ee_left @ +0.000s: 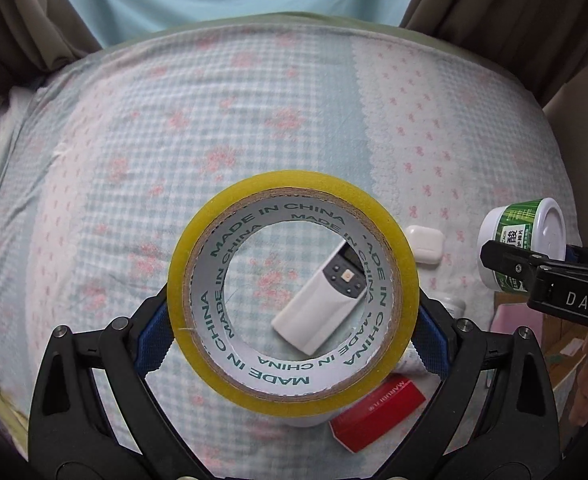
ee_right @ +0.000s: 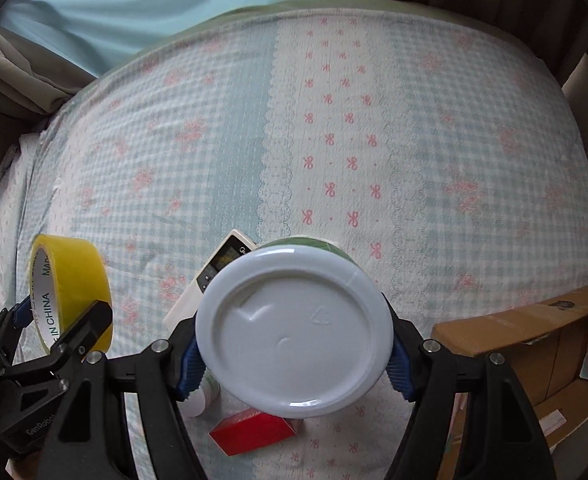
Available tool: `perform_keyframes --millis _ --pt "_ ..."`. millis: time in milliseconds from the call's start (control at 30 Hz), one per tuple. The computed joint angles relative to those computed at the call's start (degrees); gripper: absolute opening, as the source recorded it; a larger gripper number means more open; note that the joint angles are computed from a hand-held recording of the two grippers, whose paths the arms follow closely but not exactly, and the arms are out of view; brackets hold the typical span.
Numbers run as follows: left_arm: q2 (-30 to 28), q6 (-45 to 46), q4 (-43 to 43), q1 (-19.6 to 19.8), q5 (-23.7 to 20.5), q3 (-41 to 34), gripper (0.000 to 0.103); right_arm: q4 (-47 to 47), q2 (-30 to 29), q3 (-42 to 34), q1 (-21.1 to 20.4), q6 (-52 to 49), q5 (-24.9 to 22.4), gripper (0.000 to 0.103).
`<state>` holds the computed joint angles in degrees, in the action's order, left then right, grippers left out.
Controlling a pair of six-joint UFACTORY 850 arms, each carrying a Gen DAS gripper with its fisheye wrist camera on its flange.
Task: Organize rigid objects
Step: 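Carry the tape roll and white-lidded jar toward the cardboard box with both tools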
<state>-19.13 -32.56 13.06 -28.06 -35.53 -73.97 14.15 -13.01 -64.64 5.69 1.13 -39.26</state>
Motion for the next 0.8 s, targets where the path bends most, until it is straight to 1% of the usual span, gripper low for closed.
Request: perform_keyframes --millis 167,267,367,467,600,700,800 --pt "2.9 0.2 -0.5 -4.1 -2.8 -2.5 0.097 1.3 6.4 1.9 -2.1 -1.0 -1.4 0.068" --pt "3.3 0.5 -0.7 -7.4 -4.2 -5.1 0.097 1.2 11.4 3.8 -5.3 -2.1 -3.1 0.068" --pt "2.6 1.1 -1.4 -11.0 -4.8 -7.9 0.097 0.0 15.7 5.3 -8.6 -3.3 -4.6 0.068" --pt "0.5 2.2 -2.9 -14.4 -4.9 -11.7 0.097 -1.9 18.8 6.0 -12.4 -4.5 -6.6 0.068" --pt "-3.5 4.1 -5.2 -18.5 -4.6 -17.3 0.097 -3.0 21.1 6.4 -18.9 -6.8 -8.4 0.068" --pt "-7.2 5.6 -7.0 -21.1 -4.7 -21.3 0.097 -3.4 21.5 6.4 -23.9 -8.9 -9.5 0.068" --pt "-11.3 6.5 -8.5 -23.3 -6.0 -25.6 0.097 -3.1 20.3 5.8 -29.1 -11.6 -10.9 0.068"
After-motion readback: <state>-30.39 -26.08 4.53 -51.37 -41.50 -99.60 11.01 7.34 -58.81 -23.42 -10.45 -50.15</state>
